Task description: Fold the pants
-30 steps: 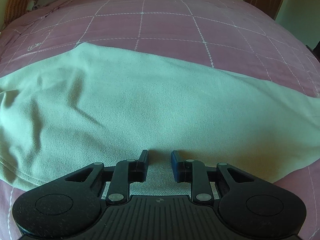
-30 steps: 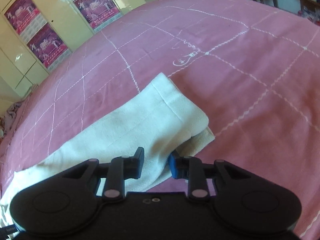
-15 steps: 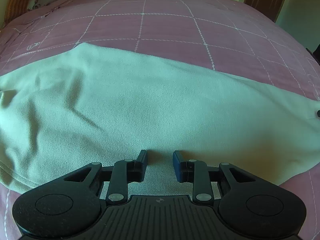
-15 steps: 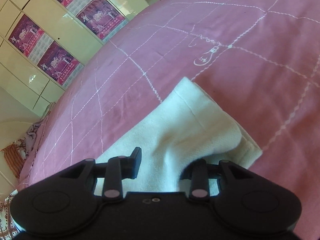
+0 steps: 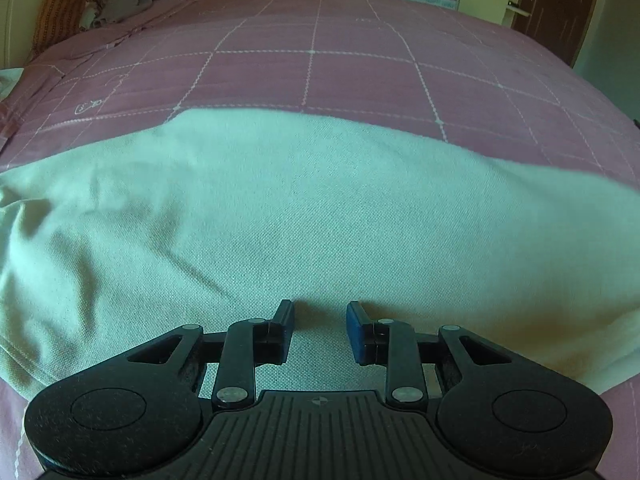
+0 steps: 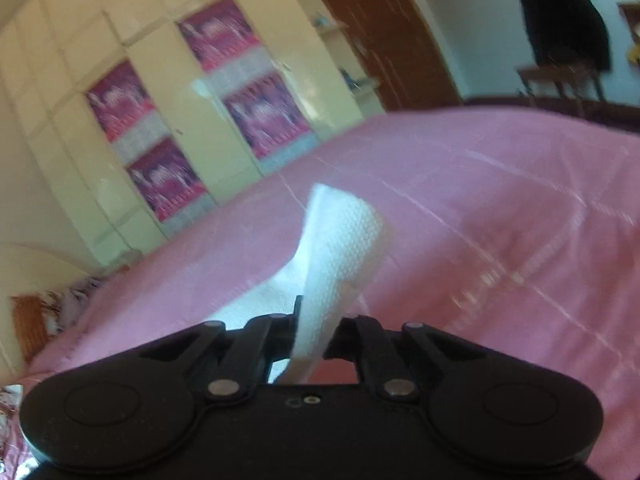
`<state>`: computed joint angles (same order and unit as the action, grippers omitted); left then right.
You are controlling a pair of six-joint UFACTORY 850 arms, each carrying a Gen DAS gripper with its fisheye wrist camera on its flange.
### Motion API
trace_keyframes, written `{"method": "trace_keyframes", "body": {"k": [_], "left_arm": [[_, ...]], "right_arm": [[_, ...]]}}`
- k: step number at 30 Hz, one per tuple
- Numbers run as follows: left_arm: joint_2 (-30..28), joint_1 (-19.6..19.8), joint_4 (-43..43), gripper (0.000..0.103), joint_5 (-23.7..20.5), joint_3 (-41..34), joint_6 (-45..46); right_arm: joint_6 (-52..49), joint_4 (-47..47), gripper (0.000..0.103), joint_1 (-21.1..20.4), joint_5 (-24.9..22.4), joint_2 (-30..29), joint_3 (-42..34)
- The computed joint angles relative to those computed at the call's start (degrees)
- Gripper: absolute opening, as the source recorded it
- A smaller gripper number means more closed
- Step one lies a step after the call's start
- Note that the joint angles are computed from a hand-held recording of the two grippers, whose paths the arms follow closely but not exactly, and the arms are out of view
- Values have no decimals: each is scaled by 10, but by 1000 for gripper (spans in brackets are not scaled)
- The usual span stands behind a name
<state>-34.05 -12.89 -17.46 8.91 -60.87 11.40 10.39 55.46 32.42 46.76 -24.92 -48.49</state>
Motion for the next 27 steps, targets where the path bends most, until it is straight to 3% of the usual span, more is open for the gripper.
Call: {"method": "trace_keyframes", "body": {"k": [2,3,5,8,11,13,16,18,19,20,23,25,27], "left_arm": [[1,-4,-26,30,14,8,48],[3,-4,-26,30,14,11,57],[6,-1,9,30,11,14,41],[10,10,62,30,4,18,1],[20,20,97,30,-1,27,-22],[29,24,81,30,-1,37,-3],[51,38,123,30,-2,61,-59],[70,50,150,30,-1,79,-98],[79,58,192,30,-1,88,-144],[88,67,227,30,-2,95,-182],[105,98,286,30,-17,104,-248],[111,117,315,32,-24,104,-285],[115,137,316,44,-29,106,-294]], "right_arm": [[8,27,5,-10,-65,-25,-1],[11,30,5,-8,-74,-33,1],[29,28,9,0,-67,-36,8],[58,7,26,1,-68,-22,22],[88,-31,30,5,-82,-2,49],[109,-32,29,10,-82,8,65],[121,-26,21,20,-80,14,74],[47,25,8,21,-110,10,61],[13,54,7,22,-118,11,57],[3,75,8,26,-113,15,59],[11,125,28,45,-71,30,71],[-37,191,31,61,-33,34,70],[-42,209,31,64,-11,42,78]]}}
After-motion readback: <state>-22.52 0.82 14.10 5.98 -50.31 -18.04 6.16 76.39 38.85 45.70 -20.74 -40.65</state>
